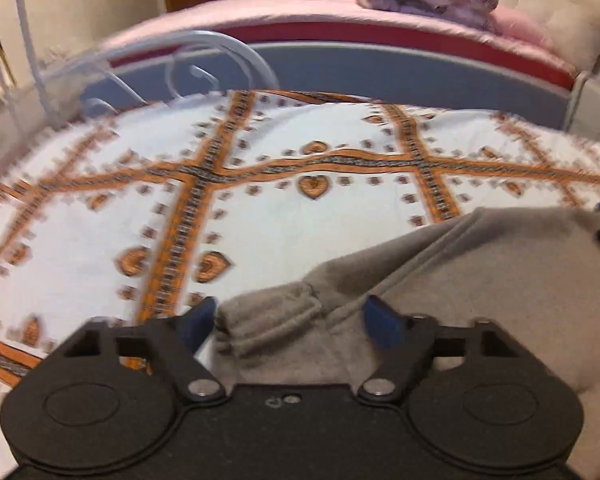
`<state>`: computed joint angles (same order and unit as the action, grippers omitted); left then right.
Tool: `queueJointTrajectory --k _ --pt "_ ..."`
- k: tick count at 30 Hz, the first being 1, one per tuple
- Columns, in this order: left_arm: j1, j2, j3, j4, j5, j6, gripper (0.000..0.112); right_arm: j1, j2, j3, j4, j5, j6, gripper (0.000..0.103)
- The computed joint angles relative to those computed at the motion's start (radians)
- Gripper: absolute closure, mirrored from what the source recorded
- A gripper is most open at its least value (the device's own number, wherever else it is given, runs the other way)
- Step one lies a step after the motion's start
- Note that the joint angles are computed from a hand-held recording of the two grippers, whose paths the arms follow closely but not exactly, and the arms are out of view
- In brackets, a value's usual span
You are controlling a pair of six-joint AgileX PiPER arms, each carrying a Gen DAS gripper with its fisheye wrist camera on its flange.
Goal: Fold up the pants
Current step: 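Grasp the waistband corner with the left gripper while the right gripper grasps the leg hem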
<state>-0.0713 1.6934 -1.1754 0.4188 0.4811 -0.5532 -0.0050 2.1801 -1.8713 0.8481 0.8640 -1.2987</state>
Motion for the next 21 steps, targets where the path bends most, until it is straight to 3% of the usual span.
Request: queueJointTrajectory --k 3,5,6,10,13,16,19,21 --pt "0.055 -0.006 0.026 -0.209 -0.076 0.187 0.062 0.003 0.010 -0.025 -0.010 0.031 -0.007 0.059" --pt "0.064 -0.021 0.056 -0.256 -0.133 0.229 0.076 0.011 0.007 -0.029 -0.027 0.034 0.020 0.076" --pt "0.053 -0.026 0.065 -0.220 -0.147 0.191 0.082 0.019 -0.001 -0.026 -0.046 0.028 0.037 0.096" --pt "-0.015 -0.099 0.129 0.156 -0.179 -0.177 0.085 0.022 -0.093 0.069 -0.034 -0.007 0.005 0.098" --pt "-0.036 -0.252 0.260 0.456 -0.271 -0.455 0.085 -0.017 -0.239 0.232 0.065 -0.016 -0.149 0.098" --pt "-0.060 -0.433 0.391 0.710 -0.315 -0.702 0.085 -0.080 -0.413 0.415 0.165 0.016 -0.317 0.098" --pt "-0.179 -0.633 0.510 0.824 -0.236 -0.844 0.085 -0.160 -0.600 0.610 0.219 0.082 -0.449 0.098" --pt "-0.351 -0.751 0.574 0.818 -0.082 -0.882 0.081 -0.235 -0.729 0.753 0.232 0.148 -0.522 0.099"
